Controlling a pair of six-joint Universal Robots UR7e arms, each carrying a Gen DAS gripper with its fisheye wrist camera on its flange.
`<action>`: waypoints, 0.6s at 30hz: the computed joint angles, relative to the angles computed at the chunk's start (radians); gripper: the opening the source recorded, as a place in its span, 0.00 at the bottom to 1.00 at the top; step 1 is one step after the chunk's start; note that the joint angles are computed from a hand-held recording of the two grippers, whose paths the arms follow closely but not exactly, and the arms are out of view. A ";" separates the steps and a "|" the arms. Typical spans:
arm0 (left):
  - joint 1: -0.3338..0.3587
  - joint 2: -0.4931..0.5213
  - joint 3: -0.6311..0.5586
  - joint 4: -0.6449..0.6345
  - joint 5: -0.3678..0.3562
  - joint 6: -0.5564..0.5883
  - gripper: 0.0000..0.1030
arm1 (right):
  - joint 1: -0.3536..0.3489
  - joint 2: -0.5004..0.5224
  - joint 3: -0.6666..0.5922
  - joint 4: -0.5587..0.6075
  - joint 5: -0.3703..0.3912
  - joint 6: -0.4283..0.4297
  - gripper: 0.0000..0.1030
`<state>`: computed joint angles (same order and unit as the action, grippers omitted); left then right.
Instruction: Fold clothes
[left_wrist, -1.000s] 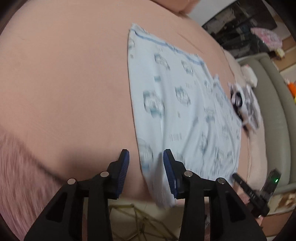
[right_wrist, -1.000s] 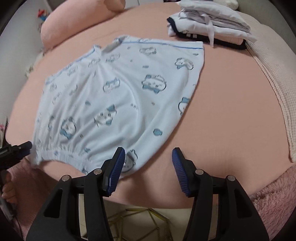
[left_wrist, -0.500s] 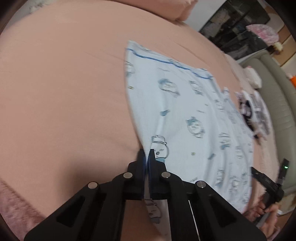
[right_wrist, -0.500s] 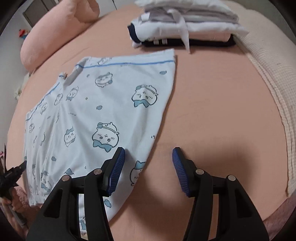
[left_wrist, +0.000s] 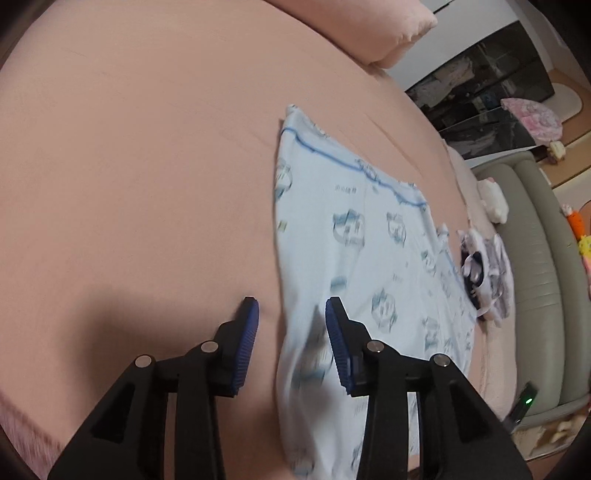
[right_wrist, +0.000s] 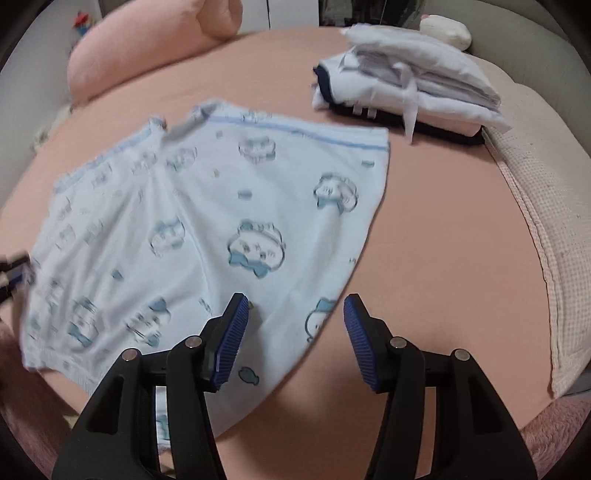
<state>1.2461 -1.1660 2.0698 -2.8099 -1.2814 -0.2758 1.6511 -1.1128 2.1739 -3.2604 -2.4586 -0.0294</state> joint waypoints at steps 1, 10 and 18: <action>0.011 0.016 -0.022 0.000 -0.019 0.009 0.38 | -0.007 -0.005 0.001 0.008 0.004 0.013 0.53; -0.080 0.044 -0.013 -0.012 0.317 0.110 0.02 | -0.030 0.014 -0.030 0.004 -0.036 -0.009 0.53; -0.112 -0.060 0.088 -0.039 0.159 0.136 0.14 | 0.011 0.043 -0.020 -0.135 -0.076 -0.080 0.54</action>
